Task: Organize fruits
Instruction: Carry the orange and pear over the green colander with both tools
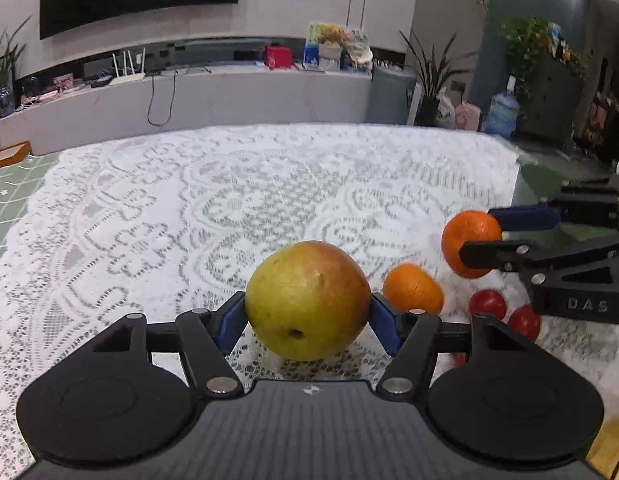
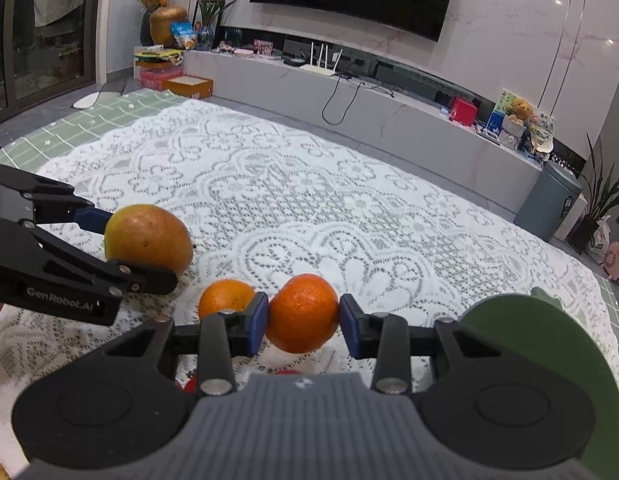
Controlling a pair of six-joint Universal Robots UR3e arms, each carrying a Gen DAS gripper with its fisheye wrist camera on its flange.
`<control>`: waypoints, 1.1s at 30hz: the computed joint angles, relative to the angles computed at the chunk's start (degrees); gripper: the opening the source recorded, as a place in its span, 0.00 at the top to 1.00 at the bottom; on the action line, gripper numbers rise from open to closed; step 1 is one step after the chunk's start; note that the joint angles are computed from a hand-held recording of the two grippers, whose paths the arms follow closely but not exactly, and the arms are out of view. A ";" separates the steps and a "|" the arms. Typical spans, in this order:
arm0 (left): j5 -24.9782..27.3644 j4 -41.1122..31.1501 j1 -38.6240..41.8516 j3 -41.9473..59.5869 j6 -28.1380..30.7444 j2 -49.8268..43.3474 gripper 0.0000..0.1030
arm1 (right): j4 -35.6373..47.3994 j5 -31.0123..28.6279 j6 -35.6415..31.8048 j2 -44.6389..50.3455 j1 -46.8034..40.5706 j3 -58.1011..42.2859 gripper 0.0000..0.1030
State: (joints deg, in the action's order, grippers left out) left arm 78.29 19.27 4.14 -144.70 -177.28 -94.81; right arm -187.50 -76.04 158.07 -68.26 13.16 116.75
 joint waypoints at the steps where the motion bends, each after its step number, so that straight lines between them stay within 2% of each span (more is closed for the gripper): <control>1: 0.18 -0.73 -0.29 -0.04 -0.27 1.26 0.27 | -0.15 0.64 -0.04 -0.84 -0.47 0.74 0.65; 9: 4.74 -9.66 -7.55 3.53 -1.45 8.99 0.27 | 1.15 7.95 1.06 -8.92 -5.72 5.91 0.65; 15: 11.04 -16.66 -17.45 12.94 -1.66 8.80 0.27 | 1.22 14.16 0.85 -16.75 -12.49 11.63 0.65; 22: 15.68 -23.31 -27.10 26.54 -2.61 1.91 0.27 | 6.52 21.49 -1.58 -26.65 -23.95 17.29 0.65; 28: 15.49 -29.91 -31.61 38.75 -1.71 -5.70 0.27 | 17.42 26.69 -6.40 -32.16 -34.36 18.37 0.65; 33: 14.81 -37.55 -33.66 50.66 0.99 -13.01 0.27 | 26.37 27.29 -9.75 -31.90 -39.82 15.77 0.65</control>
State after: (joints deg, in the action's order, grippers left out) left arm 93.10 -18.28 -29.51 -94.04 -176.29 -107.82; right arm -161.13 -48.75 148.31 -100.17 -26.66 132.52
